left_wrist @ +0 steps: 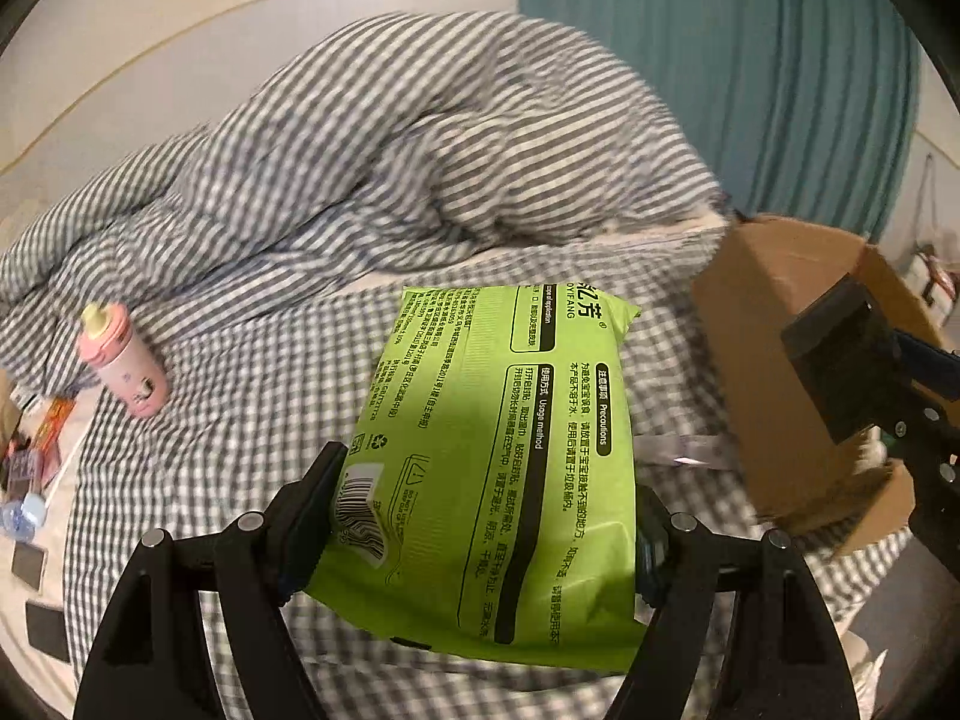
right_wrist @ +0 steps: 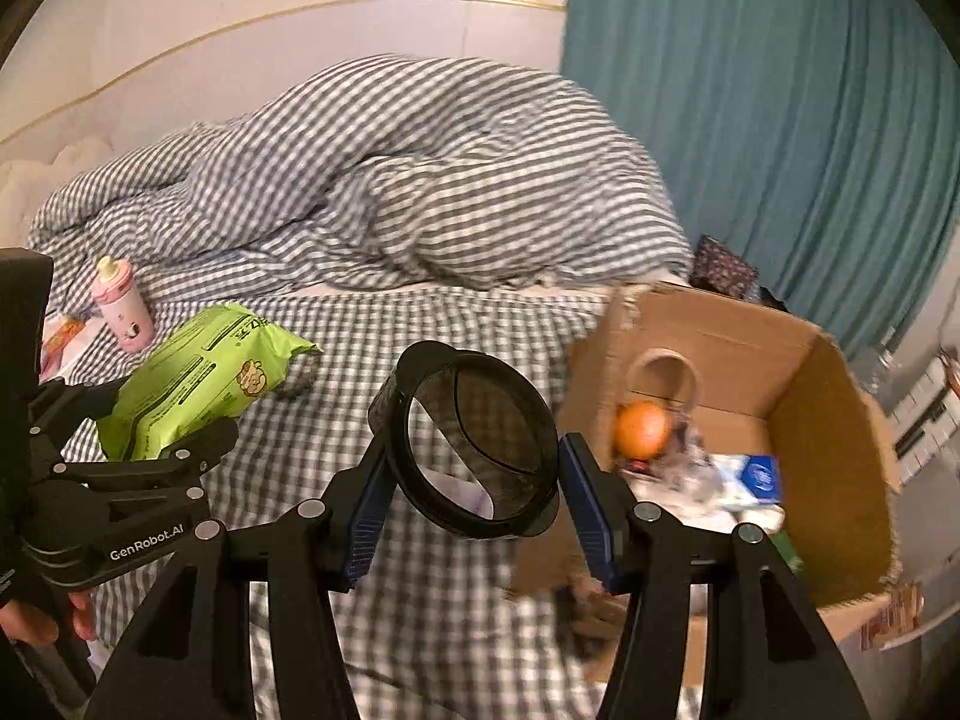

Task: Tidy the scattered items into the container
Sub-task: 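Carry the wipe pack and black lid to the box and release both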

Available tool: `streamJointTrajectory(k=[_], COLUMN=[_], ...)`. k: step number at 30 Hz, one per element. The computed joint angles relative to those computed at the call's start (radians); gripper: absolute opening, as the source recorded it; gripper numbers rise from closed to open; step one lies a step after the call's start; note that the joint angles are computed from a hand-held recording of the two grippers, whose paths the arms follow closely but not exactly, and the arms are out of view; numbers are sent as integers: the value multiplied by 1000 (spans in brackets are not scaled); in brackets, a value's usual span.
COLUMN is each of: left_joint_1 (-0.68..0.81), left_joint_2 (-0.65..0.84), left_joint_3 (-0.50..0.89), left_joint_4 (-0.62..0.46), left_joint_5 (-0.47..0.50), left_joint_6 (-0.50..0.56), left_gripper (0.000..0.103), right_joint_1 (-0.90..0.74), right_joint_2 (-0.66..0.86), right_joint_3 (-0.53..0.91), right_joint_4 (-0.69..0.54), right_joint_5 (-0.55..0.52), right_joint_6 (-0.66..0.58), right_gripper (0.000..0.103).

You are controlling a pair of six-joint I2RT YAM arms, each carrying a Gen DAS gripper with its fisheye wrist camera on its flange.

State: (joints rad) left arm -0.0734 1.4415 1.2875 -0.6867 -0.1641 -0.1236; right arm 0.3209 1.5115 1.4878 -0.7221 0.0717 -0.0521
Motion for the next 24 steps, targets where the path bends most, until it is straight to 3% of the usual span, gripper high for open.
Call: streamJointTrajectory(k=[13, 24], left_joint_1=[-367, -454], left_joint_2=[243, 536], left_joint_3=[311, 627], left_joint_4=[-42, -148], left_joint_5=[-107, -121], left_joint_6=[-94, -127], left_gripper=[80, 80], right_joint_1=[-415, -582], right_joint_2=[-44, 103], right_joint_3=[-8, 36], right_joint_4=[-18, -8], right_joint_5=[-185, -327], right_joint_6=[-112, -166], right_gripper=[54, 54])
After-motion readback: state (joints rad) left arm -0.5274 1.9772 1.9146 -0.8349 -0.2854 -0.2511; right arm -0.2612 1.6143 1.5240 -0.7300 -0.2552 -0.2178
